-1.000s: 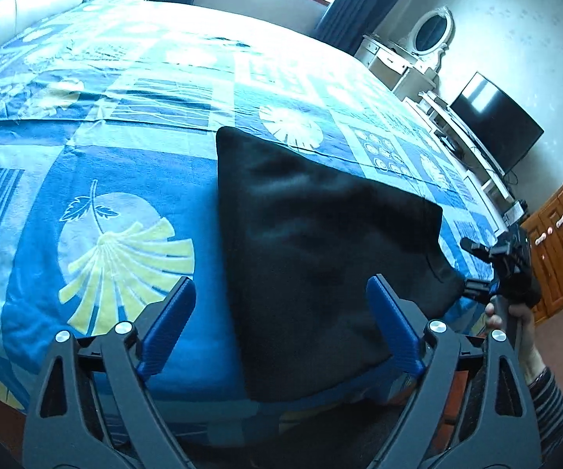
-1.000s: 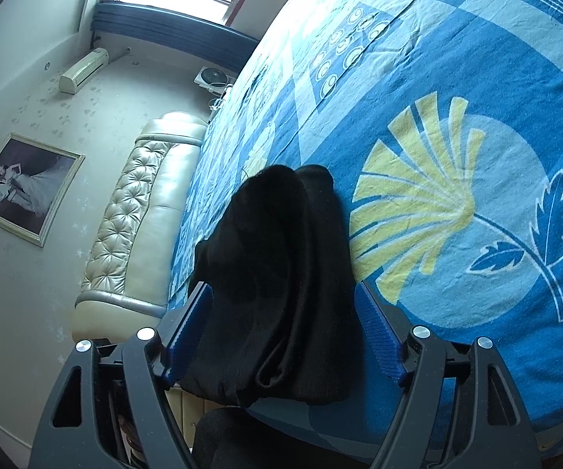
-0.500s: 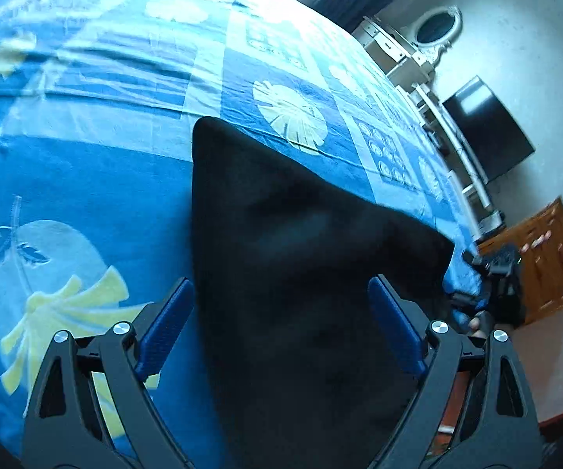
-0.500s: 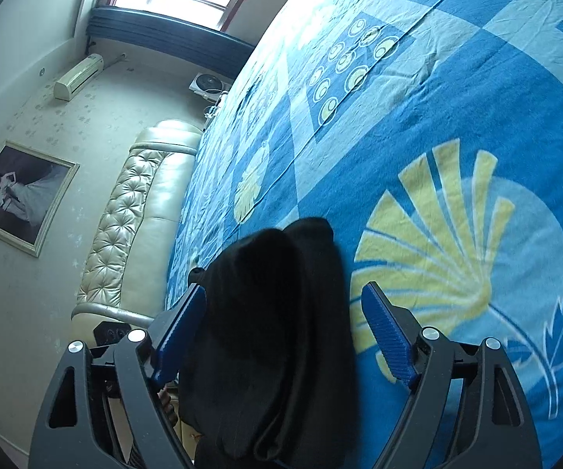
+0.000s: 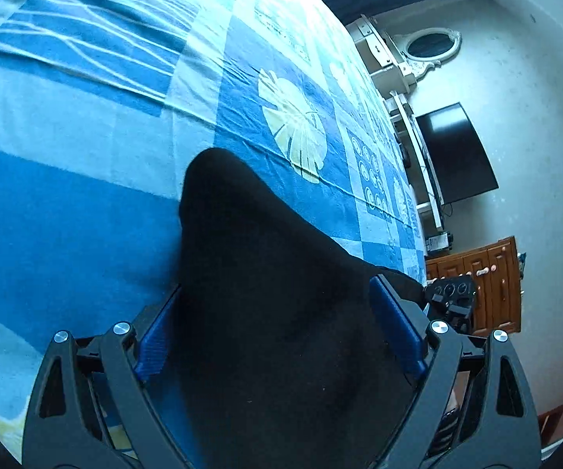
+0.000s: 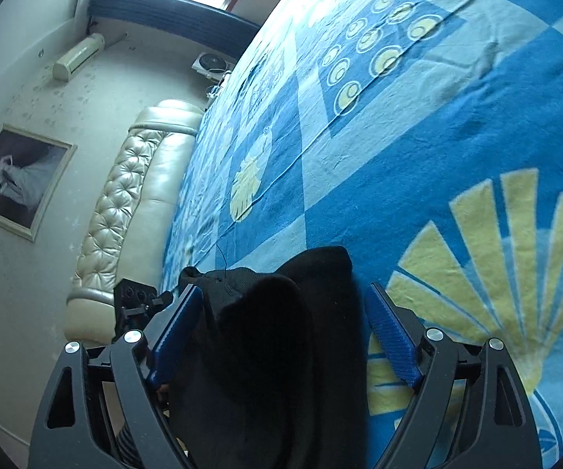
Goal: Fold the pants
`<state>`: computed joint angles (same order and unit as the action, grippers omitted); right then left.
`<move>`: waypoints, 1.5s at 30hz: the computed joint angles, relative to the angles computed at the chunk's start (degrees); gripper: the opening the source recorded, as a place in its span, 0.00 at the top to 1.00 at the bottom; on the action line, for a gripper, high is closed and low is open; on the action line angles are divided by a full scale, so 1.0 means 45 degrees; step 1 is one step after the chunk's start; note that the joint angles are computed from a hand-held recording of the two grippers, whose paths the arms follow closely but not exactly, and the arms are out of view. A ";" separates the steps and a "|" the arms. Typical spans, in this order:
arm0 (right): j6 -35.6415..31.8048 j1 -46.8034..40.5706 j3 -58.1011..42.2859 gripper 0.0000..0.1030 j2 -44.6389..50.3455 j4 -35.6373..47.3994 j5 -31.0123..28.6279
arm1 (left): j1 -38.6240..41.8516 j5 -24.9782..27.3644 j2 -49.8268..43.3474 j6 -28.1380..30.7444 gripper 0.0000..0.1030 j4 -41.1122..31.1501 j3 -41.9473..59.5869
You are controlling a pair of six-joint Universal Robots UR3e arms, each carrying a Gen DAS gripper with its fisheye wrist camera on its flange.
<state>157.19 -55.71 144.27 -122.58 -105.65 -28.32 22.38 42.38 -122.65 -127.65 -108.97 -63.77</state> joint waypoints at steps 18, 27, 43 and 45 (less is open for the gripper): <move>0.7088 0.3948 -0.0462 0.53 0.4616 -1.1230 -0.0782 | -0.0044 0.1168 0.0971 -0.0046 0.78 0.2858 -0.0766; 1.1200 0.6876 -0.3758 0.54 1.0175 -1.6699 -0.1505 | 0.0203 0.1903 -0.1611 -0.0909 0.78 0.1965 0.3965; 1.1195 0.7228 -0.5057 0.57 1.2001 -1.6130 -0.1646 | 0.0024 0.2354 -0.3142 -0.1722 0.68 0.3002 0.5371; 1.1156 0.7160 -0.4934 0.57 1.1969 -1.6189 -0.1567 | 0.0068 0.2272 -0.3087 -0.1680 0.68 0.3136 0.5168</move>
<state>207.39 -23.49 122.07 -68.72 -178.50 -35.37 22.68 52.60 -136.54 -135.21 -94.86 -40.51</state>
